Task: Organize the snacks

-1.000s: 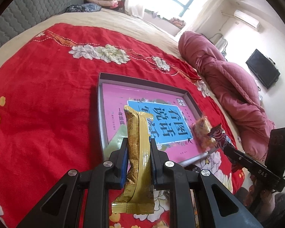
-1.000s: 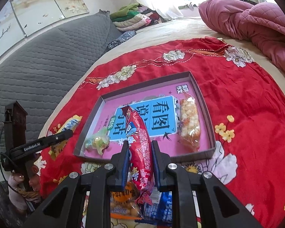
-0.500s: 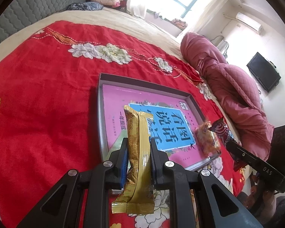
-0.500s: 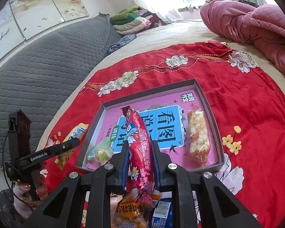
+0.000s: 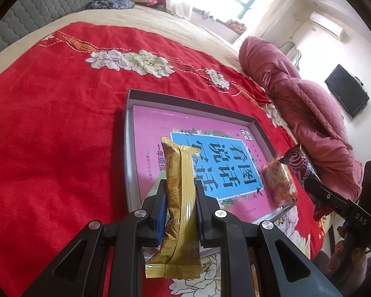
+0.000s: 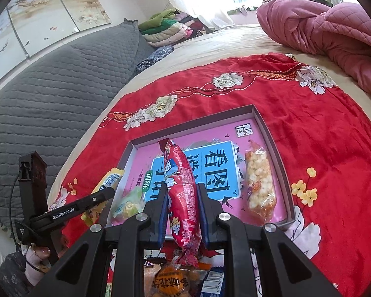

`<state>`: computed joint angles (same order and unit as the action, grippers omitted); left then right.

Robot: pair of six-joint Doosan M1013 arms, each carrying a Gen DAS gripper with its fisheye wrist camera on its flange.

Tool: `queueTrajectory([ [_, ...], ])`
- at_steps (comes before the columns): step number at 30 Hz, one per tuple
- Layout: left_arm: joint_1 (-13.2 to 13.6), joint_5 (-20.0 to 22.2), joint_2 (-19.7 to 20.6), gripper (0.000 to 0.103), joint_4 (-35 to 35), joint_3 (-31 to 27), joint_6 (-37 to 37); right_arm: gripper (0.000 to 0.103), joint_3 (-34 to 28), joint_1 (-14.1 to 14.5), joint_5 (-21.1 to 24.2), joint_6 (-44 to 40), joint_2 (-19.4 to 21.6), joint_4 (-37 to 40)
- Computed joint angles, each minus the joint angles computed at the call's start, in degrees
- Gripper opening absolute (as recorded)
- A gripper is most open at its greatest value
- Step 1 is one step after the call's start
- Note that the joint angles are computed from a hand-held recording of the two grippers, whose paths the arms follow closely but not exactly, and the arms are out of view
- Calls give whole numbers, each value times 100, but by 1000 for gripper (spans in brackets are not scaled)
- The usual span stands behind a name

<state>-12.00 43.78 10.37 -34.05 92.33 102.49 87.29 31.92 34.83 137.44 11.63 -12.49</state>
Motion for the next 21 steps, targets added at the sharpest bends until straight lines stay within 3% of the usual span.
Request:
queueTrajectory([
  [21, -21, 104, 142, 20, 129, -97, -72, 22, -176, -116, 141, 336, 295, 120],
])
